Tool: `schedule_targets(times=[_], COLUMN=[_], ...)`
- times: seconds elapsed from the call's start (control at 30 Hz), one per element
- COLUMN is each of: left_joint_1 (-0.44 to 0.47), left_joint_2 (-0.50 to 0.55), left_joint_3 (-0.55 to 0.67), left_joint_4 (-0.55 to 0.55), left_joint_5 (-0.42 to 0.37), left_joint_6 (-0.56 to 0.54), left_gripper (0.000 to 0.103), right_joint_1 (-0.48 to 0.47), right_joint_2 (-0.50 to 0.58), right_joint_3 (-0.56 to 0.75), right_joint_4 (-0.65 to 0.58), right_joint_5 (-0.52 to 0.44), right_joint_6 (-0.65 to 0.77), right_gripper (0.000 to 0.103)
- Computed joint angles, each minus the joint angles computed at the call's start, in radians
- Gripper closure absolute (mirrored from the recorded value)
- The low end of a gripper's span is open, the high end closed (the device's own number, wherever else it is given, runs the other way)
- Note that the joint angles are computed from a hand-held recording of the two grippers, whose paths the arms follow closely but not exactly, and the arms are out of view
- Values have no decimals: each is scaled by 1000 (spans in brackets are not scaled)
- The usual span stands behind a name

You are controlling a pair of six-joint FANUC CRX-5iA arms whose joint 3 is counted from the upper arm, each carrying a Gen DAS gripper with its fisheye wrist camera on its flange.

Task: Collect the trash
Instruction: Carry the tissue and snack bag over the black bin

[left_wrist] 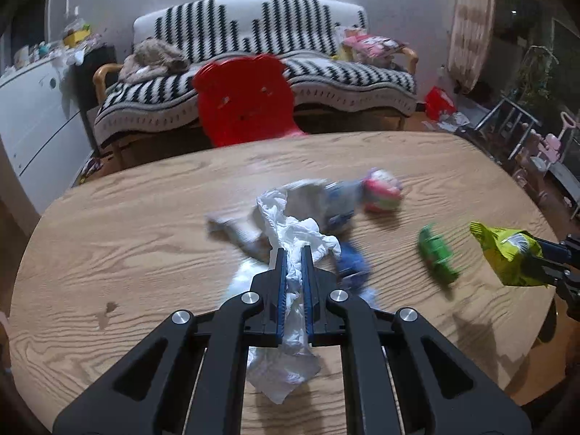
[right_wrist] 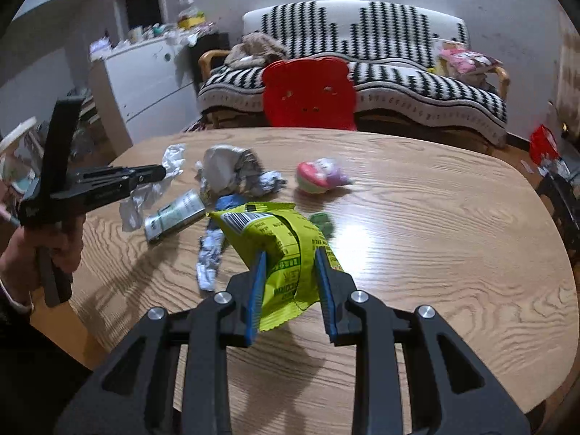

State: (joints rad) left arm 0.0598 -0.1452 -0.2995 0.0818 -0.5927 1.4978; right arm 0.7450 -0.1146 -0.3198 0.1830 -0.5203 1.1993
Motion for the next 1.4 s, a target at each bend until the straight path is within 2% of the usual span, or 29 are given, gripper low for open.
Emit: schedule_targets(times=[0.1, 0.2, 0.3, 0.43, 0.6, 0.8, 0.97, 1.1, 1.2, 1.3, 1.4], left_joint_1=[-60, -134, -215, -322, -447, -596, -701, -770, -805, -830, -852], left_joint_2=[20, 53, 103, 185, 303, 455, 582, 689, 769, 841, 916], left_joint_3=[25, 57, 97, 163, 263, 380, 492, 595, 665, 732, 824], left_joint_4=[17, 18, 27, 60, 112, 192, 238, 293, 351, 380, 363], left_joint_5=[14, 28, 35, 45, 59, 84, 77, 45, 23, -2, -40], left_joint_6=[11, 21, 17, 0, -23, -69, -133, -196, -234, -247, -212], left_gripper=[96, 96, 96, 96, 96, 96, 96, 96, 96, 96, 96], right_joint_1=[-32, -72, -137, -233, -358, -579, -823, -1025, -1149, -1225, -1281], right_joint_2=[-47, -97, -150, -220, -303, -377, -389, -347, -298, -248, -194], right_joint_3=[-42, -104, -156, -225, -298, -337, -334, -292, -264, -233, -204], right_joint_4=[47, 146, 203, 254, 257, 119, -64, -249, -338, -402, -441], right_joint_5=[10, 16, -1, -15, -39, -65, -81, -106, -126, -145, -161], right_joint_6=[-68, -185, -272, -345, -367, -239, -55, 150, 259, 327, 367], right_gripper=[75, 75, 75, 75, 75, 75, 75, 75, 75, 75, 75])
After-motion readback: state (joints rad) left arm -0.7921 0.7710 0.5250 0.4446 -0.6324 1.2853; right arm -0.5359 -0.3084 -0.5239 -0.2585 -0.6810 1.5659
